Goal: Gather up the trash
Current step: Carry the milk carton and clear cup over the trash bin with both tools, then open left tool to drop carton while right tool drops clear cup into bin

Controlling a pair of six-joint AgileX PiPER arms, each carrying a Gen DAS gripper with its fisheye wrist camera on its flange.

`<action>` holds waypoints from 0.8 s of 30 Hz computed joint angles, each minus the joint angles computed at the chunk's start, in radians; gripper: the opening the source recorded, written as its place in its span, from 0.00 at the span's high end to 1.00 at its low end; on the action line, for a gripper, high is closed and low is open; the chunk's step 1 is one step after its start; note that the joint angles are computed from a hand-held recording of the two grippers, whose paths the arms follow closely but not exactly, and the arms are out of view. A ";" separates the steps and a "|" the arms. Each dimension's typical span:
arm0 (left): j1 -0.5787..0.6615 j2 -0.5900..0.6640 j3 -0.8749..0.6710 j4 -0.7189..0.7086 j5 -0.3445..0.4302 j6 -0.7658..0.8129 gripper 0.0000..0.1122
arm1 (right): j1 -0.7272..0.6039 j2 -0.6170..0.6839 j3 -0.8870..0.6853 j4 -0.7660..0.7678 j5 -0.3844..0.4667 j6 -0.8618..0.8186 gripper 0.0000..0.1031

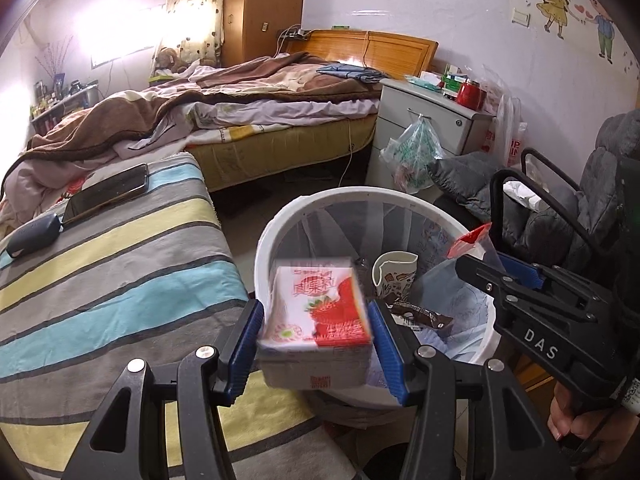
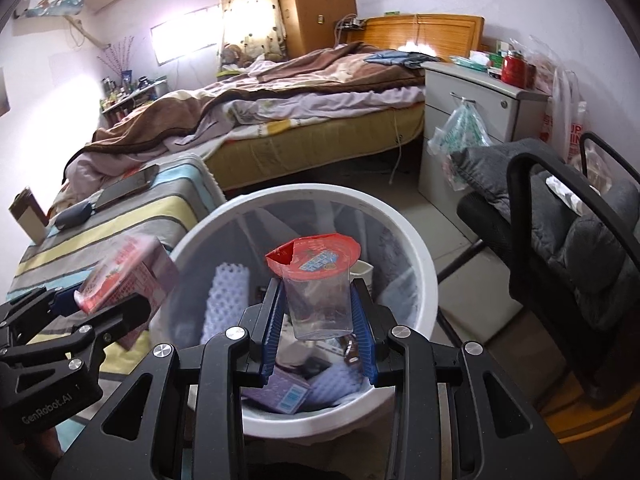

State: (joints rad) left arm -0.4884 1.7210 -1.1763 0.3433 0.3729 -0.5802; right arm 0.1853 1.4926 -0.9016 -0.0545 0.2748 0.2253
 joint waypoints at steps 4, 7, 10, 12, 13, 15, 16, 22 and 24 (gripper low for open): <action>0.008 0.017 -0.013 -0.036 -0.004 0.035 0.52 | -0.006 0.015 -0.004 -0.029 0.007 0.017 0.65; 0.009 0.014 -0.010 -0.045 -0.010 0.041 0.52 | -0.014 0.024 -0.011 0.013 0.019 -0.032 0.65; 0.006 0.010 -0.007 -0.027 -0.007 0.026 0.51 | -0.010 0.027 -0.015 -0.046 0.031 0.026 0.59; 0.006 0.005 -0.004 -0.018 -0.011 0.010 0.50 | -0.014 0.013 -0.005 -0.008 0.025 -0.007 0.46; 0.002 -0.005 0.005 0.019 -0.015 -0.026 0.50 | -0.015 0.007 -0.001 0.001 0.021 -0.014 0.45; -0.001 -0.013 0.008 0.036 -0.011 -0.044 0.46 | -0.013 -0.002 0.002 -0.017 0.020 0.009 0.45; 0.000 -0.021 0.012 0.030 -0.011 -0.040 0.46 | -0.012 -0.007 0.005 -0.027 0.020 0.020 0.45; -0.017 -0.067 0.053 0.105 -0.006 -0.125 0.46 | 0.002 -0.035 0.024 -0.073 0.023 0.080 0.45; -0.029 -0.092 0.076 0.150 -0.008 -0.173 0.46 | 0.011 -0.052 0.038 -0.091 0.017 0.105 0.45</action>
State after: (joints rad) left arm -0.5170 1.6287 -1.0999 0.4936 0.3646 -0.7536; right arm 0.1964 1.4405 -0.8637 -0.1455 0.2914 0.3299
